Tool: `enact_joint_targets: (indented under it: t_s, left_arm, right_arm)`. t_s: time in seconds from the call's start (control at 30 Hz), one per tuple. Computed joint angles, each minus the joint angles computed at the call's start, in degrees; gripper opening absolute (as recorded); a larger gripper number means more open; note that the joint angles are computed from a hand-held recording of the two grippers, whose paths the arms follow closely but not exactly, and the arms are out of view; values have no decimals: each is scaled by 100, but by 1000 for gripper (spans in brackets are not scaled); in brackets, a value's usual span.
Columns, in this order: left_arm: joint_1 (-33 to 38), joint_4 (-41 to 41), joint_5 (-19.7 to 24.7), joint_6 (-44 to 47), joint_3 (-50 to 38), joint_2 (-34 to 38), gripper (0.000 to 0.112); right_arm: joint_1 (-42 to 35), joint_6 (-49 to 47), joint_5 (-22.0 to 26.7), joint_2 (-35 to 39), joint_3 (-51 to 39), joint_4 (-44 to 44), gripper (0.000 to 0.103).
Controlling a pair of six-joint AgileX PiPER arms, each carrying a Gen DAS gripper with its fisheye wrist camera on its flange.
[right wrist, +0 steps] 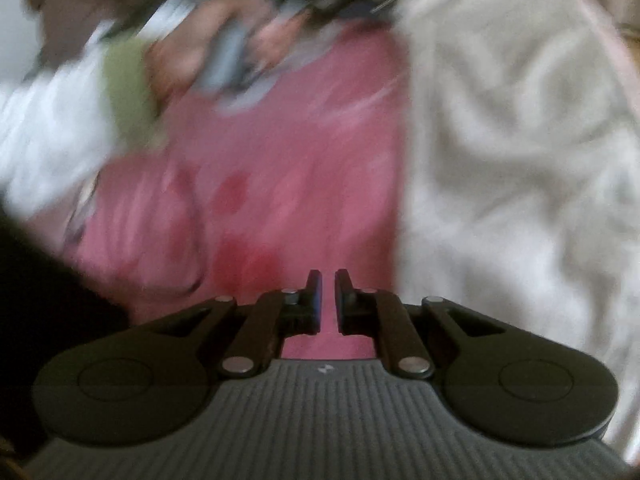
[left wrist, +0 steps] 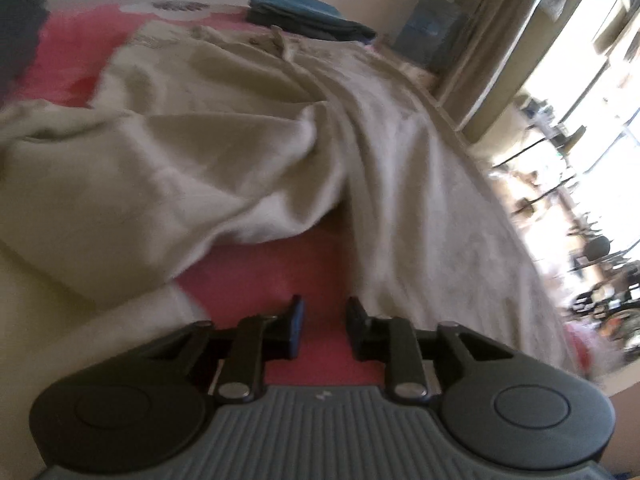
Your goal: Fold clothes
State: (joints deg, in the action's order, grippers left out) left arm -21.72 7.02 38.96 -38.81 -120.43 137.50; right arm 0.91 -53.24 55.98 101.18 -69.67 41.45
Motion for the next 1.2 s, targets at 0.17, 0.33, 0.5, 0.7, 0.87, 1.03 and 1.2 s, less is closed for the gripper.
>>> enact_joint_targets:
  t_s: [0.17, 0.33, 0.5, 0.7, 0.87, 1.03, 1.2]
  left_arm:
    - [-50, 329, 29, -216, 531, -351, 21]
    - [-262, 953, -408, -346, 1422, -930, 23]
    - [-681, 680, -1303, 543, 2143, -1392, 24]
    - [-1206, -1690, -1518, 3528, 2539, -1555, 25]
    - [-1473, -3574, -1449, 5817, 2987, -1627, 26]
    - [-1649, -4033, -1276, 6672, 3006, -1539, 27]
    - [-1931, -3721, -1237, 6534, 3057, -1510, 27]
  right_arm:
    - [-154, 894, -614, 216, -34, -718, 6]
    - [-676, 1189, 703, -203, 422, -1354, 6]
    - [-617, 1901, 467, -216, -159, -1752, 6]
    - [-499, 2169, -651, -163, -149, -2420, 6]
    - [-1160, 2260, 152, -1094, 933, -3139, 6]
    - [-1154, 2520, 517, -1442, 671, -3345, 7]
    - [-1927, 2427, 35, -1179, 611, -2359, 23]
